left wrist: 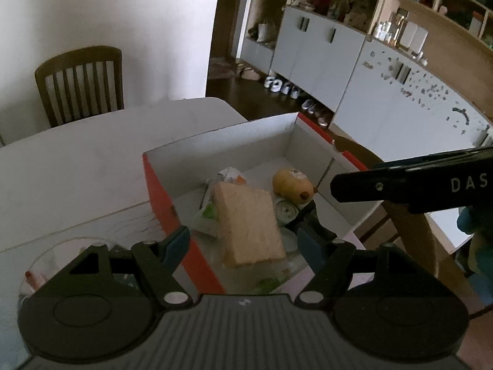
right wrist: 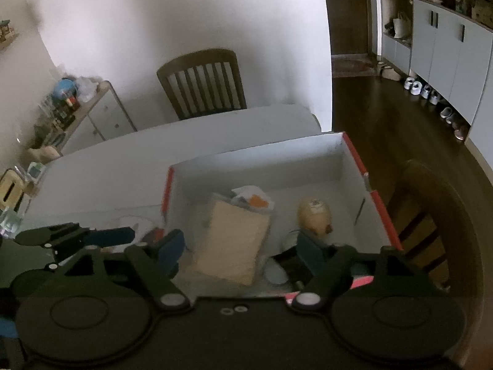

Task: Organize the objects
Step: 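Open left tool releasing bread bag while right tool releases figurine, then move both tools back from the red box to the table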

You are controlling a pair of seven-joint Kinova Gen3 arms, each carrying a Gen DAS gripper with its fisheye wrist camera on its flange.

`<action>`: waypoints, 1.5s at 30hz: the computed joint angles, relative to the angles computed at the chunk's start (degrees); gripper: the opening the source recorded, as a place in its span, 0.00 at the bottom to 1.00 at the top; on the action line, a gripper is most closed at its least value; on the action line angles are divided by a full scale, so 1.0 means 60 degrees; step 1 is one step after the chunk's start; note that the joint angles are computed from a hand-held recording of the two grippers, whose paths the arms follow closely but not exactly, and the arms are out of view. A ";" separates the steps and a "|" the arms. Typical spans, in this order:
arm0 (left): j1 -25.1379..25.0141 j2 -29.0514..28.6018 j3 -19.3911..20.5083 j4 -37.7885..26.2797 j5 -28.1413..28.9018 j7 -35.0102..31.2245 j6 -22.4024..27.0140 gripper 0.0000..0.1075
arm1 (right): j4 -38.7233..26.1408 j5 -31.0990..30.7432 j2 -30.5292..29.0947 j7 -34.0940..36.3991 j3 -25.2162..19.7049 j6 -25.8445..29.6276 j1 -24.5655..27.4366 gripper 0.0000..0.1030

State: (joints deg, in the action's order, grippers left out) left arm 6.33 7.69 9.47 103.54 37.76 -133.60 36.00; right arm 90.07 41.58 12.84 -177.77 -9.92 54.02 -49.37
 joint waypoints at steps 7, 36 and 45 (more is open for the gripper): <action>-0.0932 -0.0273 -0.0487 0.0313 0.1197 -0.1825 0.0934 0.79 | -0.0721 0.0505 0.0527 -0.0583 -0.0018 0.0730 -0.0826 0.86; -0.4067 0.0743 -0.1741 0.0588 0.1921 -0.6264 0.2645 0.95 | -0.5220 -0.0868 0.3923 0.1023 0.1285 0.1731 -0.2849 1.00; -0.4485 0.1447 -0.1483 0.0384 0.1379 -0.6281 0.2121 0.95 | -0.6869 -0.2171 0.5147 0.2369 0.1533 0.2102 -0.2937 1.00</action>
